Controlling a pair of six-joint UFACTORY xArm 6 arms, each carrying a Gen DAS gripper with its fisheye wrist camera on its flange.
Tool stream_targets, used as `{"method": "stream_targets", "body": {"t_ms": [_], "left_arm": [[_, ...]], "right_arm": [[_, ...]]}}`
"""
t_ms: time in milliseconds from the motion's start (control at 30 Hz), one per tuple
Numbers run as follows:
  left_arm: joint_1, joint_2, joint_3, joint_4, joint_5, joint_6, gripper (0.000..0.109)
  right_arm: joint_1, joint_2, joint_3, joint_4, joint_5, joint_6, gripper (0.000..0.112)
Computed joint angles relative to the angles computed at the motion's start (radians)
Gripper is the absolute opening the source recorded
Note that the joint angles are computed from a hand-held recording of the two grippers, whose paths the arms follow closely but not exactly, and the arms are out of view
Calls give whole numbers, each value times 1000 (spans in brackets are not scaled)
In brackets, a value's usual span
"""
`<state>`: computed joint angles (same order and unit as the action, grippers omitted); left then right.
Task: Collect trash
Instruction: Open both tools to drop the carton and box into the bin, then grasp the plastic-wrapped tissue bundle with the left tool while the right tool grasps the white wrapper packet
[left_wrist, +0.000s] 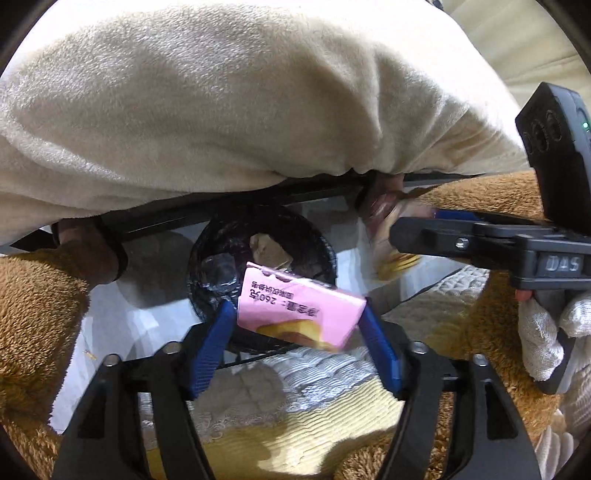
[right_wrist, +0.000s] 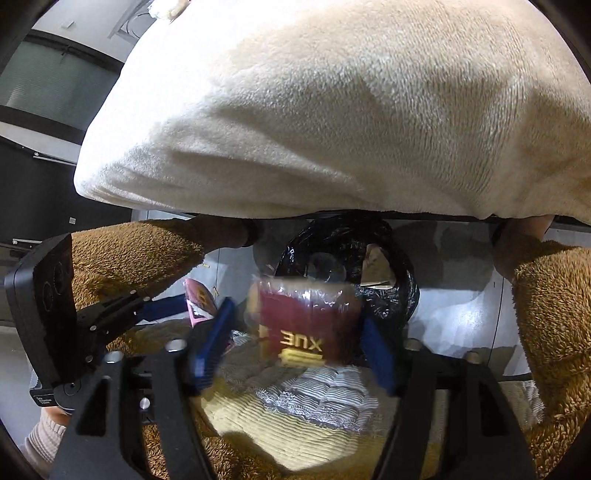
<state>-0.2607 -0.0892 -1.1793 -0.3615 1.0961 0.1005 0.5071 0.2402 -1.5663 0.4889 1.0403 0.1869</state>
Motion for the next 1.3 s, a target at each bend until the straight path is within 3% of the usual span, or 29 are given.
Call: {"method": "stream_targets", "body": {"t_ms": [67,133,600,967,1133,1300], "left_arm": [[1,-5,6,-1,-9,0,72],[-2,-12,15,6,-29,-8,83],[3,-97,83,-26,-142,7,83],[36,-213,148,-119,-292,61,83],[66,-181,77,-104,-324,74,83],[101,-74,-70,-58,-356,92,83]], "right_arm": [[-1,-3,5,16,-17,1,75],[-2,-12,17,12,-33,5,75],[19,-65,69,-30,-134,4,75],[36,-208,206,-28,-377,-68,75],[32,-185,150,-70,-426,-102,75],[15,-77,-21,-140,-438,-159,75]]}}
